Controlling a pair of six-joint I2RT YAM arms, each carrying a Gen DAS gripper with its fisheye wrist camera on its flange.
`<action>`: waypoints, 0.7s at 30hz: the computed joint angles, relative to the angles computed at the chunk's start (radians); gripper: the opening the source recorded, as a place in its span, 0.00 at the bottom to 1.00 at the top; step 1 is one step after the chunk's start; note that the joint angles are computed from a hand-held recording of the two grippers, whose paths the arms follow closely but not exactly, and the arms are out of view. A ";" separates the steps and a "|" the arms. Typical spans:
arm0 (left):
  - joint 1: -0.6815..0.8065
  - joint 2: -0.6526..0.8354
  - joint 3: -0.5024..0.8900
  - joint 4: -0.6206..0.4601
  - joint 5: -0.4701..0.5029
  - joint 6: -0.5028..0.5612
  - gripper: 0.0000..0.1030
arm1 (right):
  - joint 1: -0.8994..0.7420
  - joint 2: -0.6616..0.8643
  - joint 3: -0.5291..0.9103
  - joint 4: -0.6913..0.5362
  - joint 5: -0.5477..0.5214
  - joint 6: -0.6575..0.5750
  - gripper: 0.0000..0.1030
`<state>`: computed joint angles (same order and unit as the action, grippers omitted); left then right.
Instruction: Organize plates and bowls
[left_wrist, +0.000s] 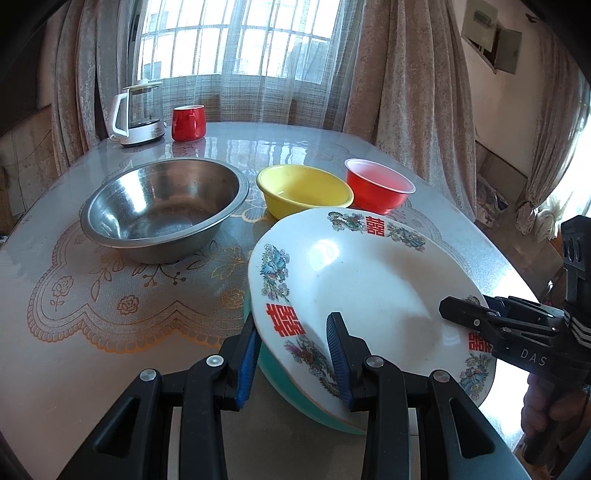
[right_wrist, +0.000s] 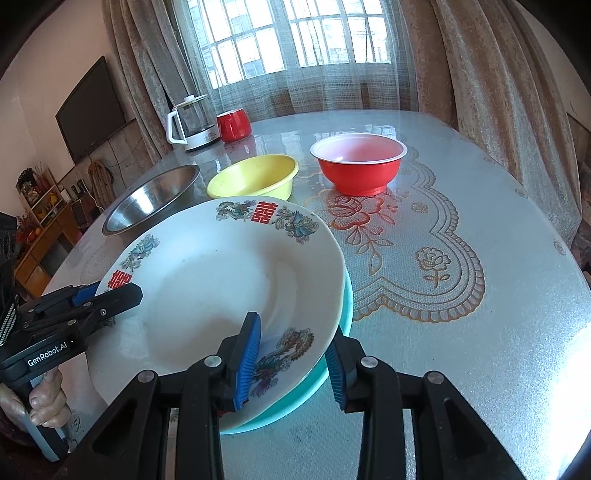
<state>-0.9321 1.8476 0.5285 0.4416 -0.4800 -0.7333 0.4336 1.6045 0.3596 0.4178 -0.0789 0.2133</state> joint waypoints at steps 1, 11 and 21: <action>-0.001 -0.006 -0.003 -0.004 -0.005 -0.005 0.35 | -0.001 -0.003 -0.002 -0.001 -0.003 0.004 0.33; -0.017 -0.074 -0.042 -0.058 -0.048 -0.056 0.42 | -0.034 -0.072 -0.021 -0.044 0.008 0.053 0.38; 0.000 -0.194 -0.135 -0.090 -0.081 -0.109 0.47 | -0.040 -0.153 0.011 -0.106 -0.008 0.117 0.39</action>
<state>-0.9325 1.6536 0.3938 0.3511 -0.5607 -0.8427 0.3939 1.4514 0.3701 0.3119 -0.0869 0.3303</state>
